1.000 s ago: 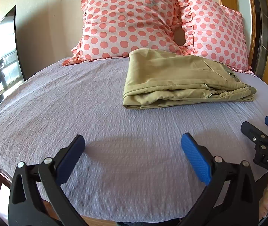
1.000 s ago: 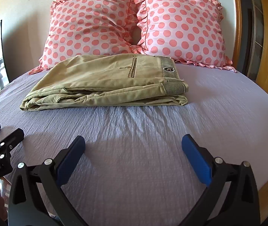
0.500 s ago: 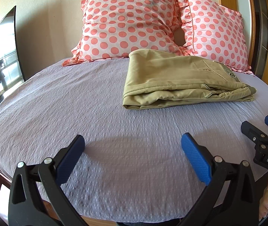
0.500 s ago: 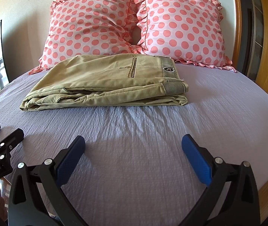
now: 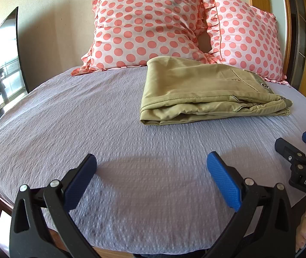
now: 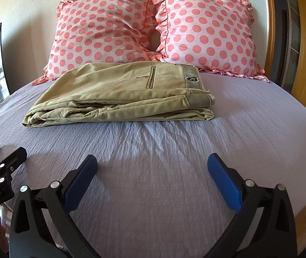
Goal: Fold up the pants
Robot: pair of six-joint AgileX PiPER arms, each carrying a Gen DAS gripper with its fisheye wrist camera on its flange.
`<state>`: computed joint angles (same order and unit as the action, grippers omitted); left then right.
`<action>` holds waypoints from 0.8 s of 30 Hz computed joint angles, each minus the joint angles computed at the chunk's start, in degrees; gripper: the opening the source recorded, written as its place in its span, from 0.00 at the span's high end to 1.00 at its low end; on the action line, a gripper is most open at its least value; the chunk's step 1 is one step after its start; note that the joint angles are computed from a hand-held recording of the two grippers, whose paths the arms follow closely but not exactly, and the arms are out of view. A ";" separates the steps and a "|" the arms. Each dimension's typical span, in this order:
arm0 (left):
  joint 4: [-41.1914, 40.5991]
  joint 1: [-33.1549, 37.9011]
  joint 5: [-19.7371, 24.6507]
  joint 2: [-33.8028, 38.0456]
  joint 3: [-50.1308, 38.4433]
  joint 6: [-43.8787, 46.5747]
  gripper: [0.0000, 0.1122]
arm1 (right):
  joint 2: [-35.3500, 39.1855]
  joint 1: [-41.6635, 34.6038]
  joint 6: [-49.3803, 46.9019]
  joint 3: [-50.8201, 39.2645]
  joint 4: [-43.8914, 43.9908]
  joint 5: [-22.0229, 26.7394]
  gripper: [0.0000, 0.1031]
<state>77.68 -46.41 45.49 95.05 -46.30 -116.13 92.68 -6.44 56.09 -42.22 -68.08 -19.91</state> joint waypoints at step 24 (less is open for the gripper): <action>-1.34 -0.14 0.10 0.31 -0.95 1.29 0.10 | 0.02 0.05 -0.17 0.05 0.19 0.01 0.01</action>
